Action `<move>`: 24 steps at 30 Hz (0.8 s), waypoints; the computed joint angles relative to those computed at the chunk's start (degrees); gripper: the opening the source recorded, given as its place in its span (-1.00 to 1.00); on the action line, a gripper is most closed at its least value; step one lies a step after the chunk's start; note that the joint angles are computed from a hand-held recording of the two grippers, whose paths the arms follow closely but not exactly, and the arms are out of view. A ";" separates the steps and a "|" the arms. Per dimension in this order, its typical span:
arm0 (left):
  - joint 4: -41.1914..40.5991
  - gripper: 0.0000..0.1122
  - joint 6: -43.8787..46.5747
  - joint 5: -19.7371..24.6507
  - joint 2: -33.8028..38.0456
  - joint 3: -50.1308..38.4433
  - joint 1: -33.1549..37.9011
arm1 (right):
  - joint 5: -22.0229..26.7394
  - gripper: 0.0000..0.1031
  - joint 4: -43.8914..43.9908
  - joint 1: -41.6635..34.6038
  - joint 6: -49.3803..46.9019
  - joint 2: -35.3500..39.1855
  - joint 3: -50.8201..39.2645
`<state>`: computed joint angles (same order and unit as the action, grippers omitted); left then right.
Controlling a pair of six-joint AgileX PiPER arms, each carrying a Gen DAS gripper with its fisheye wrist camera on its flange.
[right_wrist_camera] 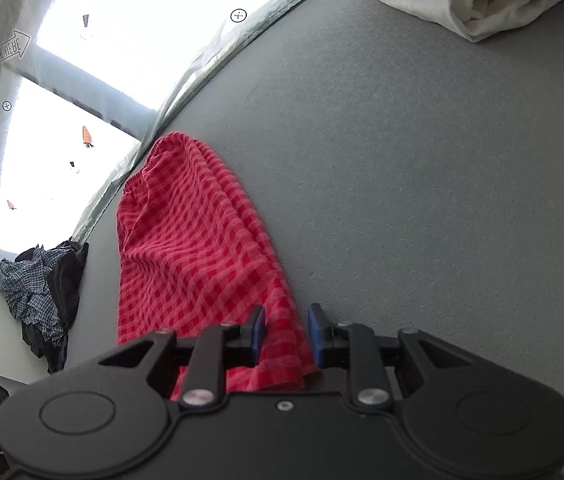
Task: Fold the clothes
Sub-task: 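Grasp the leg hem end of the folded shorts with both tools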
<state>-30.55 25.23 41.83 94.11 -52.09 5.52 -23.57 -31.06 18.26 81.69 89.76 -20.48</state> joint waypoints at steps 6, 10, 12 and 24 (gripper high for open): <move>-1.50 -0.02 2.09 2.42 0.79 -0.48 0.39 | -1.97 -0.48 -3.37 -0.77 3.28 0.74 -0.03; -3.45 -0.02 6.27 6.25 1.90 -1.31 1.43 | -5.56 -0.43 -7.01 -3.19 6.03 1.75 0.64; -5.18 -0.02 8.15 8.06 2.38 -1.24 2.48 | -7.24 -0.43 -9.48 -4.45 7.68 2.22 0.92; -10.24 -0.77 7.91 9.33 4.98 -0.81 3.16 | -3.78 -0.66 -18.73 -3.37 12.95 2.89 -2.30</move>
<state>-40.79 33.14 51.17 99.09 -52.90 8.68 -27.34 -49.79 14.89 94.64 92.65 -22.78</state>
